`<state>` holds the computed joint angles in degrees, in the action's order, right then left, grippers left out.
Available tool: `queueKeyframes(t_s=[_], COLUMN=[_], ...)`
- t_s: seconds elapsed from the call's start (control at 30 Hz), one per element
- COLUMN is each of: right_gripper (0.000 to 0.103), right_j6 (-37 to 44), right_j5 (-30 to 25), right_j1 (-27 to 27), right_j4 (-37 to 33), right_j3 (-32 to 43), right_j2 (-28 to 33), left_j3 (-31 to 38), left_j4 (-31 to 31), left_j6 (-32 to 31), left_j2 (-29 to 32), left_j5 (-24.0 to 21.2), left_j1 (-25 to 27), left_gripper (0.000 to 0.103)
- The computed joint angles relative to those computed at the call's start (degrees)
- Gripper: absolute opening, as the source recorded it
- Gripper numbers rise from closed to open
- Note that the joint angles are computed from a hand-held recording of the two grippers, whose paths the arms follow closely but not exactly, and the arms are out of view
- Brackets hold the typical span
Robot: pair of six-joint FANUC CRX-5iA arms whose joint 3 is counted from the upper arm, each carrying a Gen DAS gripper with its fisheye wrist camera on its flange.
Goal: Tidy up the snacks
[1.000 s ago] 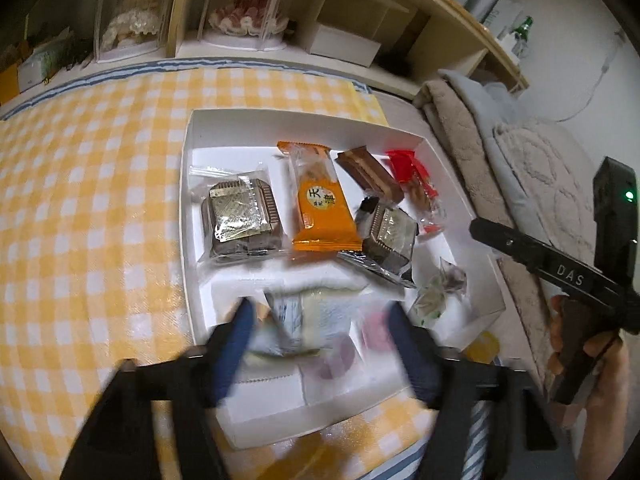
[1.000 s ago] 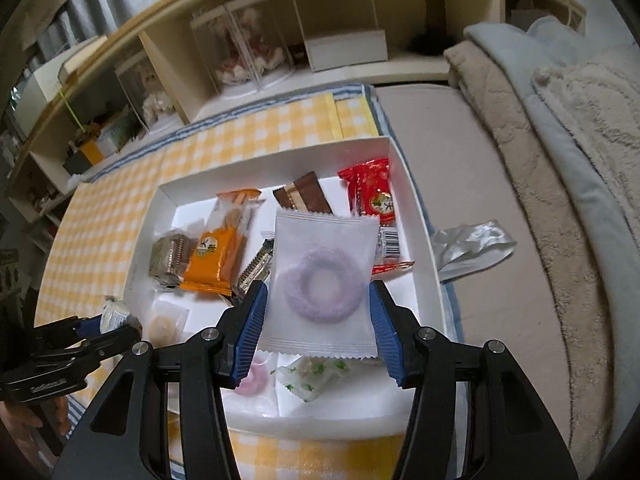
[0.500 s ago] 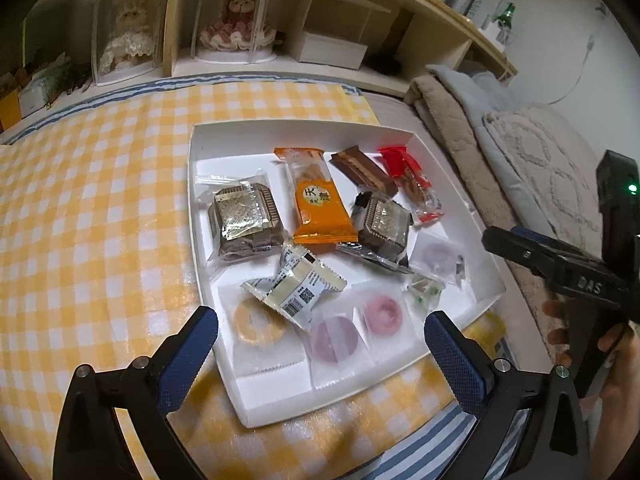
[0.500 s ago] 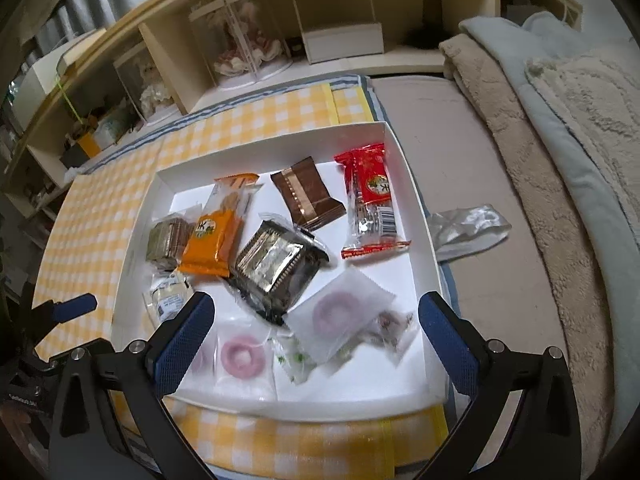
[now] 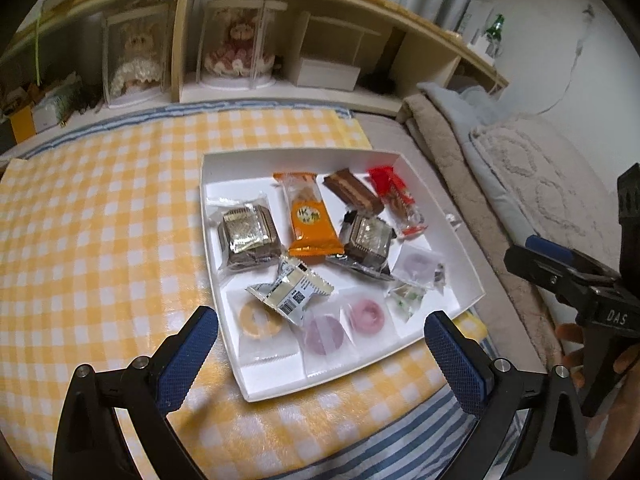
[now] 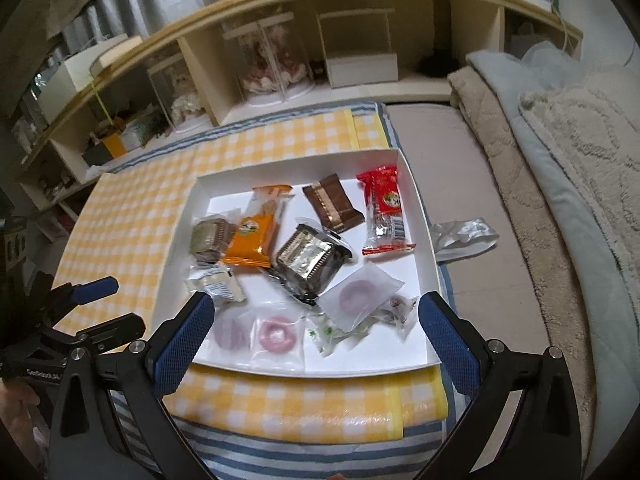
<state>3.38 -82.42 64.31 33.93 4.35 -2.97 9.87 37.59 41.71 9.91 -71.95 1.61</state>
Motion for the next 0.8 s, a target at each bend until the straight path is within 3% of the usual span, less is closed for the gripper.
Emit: queueKeyframes(t_s=[0.5, 0.8], right_gripper=[0.103, 0.103], right_j6=[-1.3, -3.3], right_j5=[-7.2, -11.7], right_j1=[8.0, 13.9], right_j4=[8.2, 12.9], right_j3=[6.1, 8.8], right_j2=[2.9, 5.3], left_j3=[-6.5, -15.2], left_j4=[6.1, 10.1], left_j6=[-5.8, -15.0], left_j2=[-11.0, -20.7], left_j5=[-2.6, -3.4], left_j1=[8.0, 16.6], left_gripper=[0.103, 0.103])
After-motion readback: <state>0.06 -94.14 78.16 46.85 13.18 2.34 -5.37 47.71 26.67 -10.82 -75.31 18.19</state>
